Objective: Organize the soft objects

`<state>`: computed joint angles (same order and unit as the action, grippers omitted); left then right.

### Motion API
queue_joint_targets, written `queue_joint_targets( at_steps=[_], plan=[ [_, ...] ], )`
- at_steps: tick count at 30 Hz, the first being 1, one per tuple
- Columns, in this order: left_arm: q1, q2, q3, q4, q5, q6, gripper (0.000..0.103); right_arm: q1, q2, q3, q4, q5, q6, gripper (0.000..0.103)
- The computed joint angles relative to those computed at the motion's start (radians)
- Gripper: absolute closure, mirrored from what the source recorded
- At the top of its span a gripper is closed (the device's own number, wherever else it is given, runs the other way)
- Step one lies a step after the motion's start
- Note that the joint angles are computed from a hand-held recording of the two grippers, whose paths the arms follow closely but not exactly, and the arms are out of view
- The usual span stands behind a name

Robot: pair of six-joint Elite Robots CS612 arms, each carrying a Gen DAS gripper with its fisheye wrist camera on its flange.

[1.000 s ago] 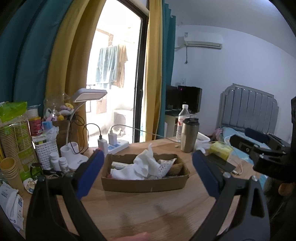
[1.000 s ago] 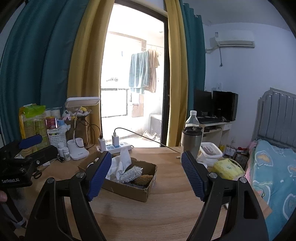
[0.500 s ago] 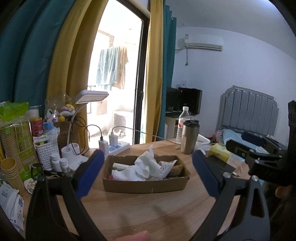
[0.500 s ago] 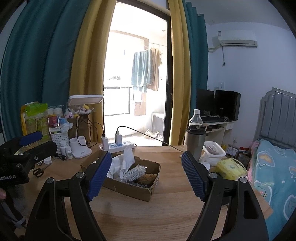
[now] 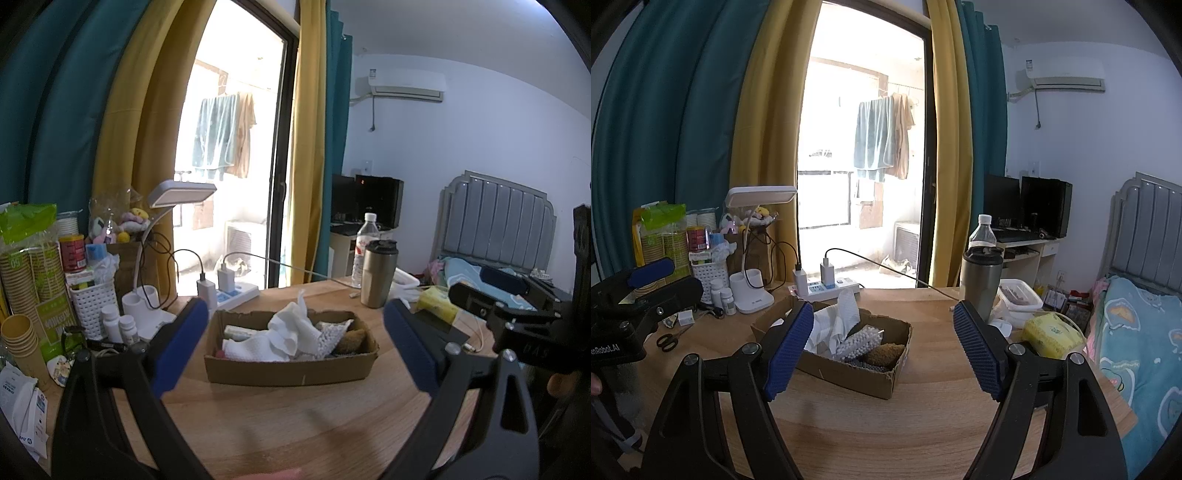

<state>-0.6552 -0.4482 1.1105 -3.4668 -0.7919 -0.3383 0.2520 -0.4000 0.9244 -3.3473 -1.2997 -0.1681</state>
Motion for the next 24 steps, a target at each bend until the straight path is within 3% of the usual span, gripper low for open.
queue_joint_targets(
  at_steps=[24],
  plan=[
    [-0.001, 0.002, -0.003, -0.002, -0.009, 0.011, 0.006, -0.001, 0.004, -0.001, 0.008, 0.004, -0.003, 0.022]
  ],
)
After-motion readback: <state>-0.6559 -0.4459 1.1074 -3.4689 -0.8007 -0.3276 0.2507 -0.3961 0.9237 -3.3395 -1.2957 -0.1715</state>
